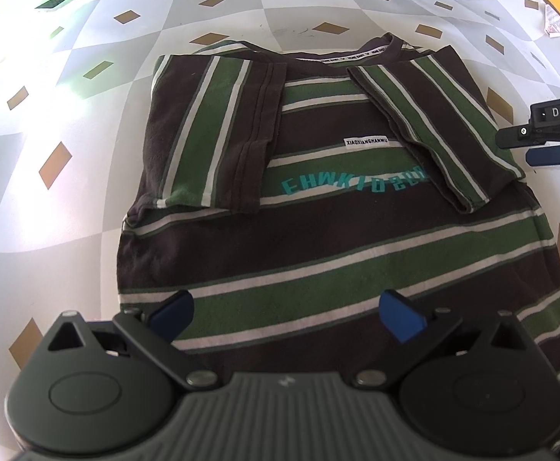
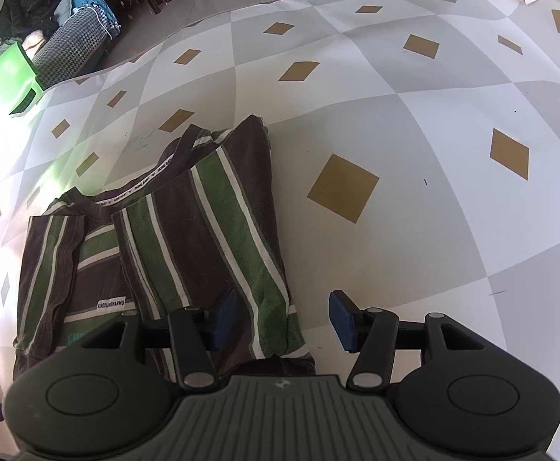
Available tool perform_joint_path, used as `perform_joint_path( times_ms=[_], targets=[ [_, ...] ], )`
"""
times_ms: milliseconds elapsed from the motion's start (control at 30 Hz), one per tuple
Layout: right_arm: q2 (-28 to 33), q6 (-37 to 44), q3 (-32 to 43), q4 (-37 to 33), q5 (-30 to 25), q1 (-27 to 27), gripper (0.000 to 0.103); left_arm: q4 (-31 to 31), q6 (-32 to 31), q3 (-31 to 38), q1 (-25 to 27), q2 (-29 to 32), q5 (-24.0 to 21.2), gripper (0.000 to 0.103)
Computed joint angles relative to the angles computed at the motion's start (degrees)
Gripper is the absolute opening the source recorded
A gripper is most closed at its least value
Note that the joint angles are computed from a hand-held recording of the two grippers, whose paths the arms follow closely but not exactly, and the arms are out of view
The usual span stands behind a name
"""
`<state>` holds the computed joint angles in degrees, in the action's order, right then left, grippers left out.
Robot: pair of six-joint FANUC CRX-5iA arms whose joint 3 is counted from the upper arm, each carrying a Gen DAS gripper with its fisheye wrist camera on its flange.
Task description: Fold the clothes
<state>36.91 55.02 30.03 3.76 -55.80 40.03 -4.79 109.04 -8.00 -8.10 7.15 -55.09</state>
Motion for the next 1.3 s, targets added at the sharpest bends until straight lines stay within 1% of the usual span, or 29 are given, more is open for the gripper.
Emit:
perform_joint_path(
  times_ms=[133, 400, 567, 733, 800, 867, 900, 933, 967, 1067, 1167, 1300],
  targets=[
    [0.78, -0.66, 0.49, -0.14, 0.33, -0.16, 0.052, 0.23, -0.86, -0.28, -0.09, 0.20, -0.41, 0.103],
    [0.76, -4.70, -2.73, 6.01, 5.28, 1.40, 0.052, 0.74, -1.20, -0.82, 0.44, 0.03, -0.83, 0.103],
    [1.07, -1.60, -2.67, 4.96, 7.22, 1.95, 0.049, 0.95, -1.29, -1.73, 1.20, -0.83, -0.63, 0.103],
    [1.26, -0.61, -3.59, 6.76, 8.97, 2.75, 0.049, 0.63, -1.65, -2.51, 1.54, -1.16, -1.32, 0.103],
    [1.28, -1.61, -3.99, 7.82, 9.35, 2.92, 0.044, -0.30, -1.72, -2.69, 1.13, -1.30, -1.38, 0.103],
    [1.43, -2.85, -4.37, 9.85, 9.23, 3.21, 0.028, -2.10, -1.88, -2.12, -0.02, -1.03, -1.91, 0.103],
    [1.51, -3.53, -4.61, 11.12, 9.07, 3.38, 0.024, -3.00, -1.89, -1.83, -0.64, -0.88, -2.15, 0.103],
    [1.55, -4.02, -4.83, 12.05, 8.97, 3.50, 0.017, -3.02, -1.80, -2.14, -0.77, -1.13, -1.66, 0.103],
    [1.52, -4.40, -5.08, 12.71, 8.94, 3.60, 0.013, -2.83, -1.61, -2.33, -0.92, -1.20, -1.37, 0.103],
    [1.59, -5.45, -5.49, 14.99, 8.19, 4.02, 0.008, -2.29, -1.88, -2.42, -1.31, -1.13, -0.88, 0.103],
    [1.77, -7.58, -5.48, 17.09, 6.43, 4.32, 0.007, -2.08, -1.72, -2.30, -1.93, -0.97, -0.45, 0.103],
    [1.10, -8.41, -6.22, 17.30, 5.96, 3.76, 0.007, -2.80, -0.34, -1.81, -3.28, -0.74, -0.19, 0.103]
  ],
)
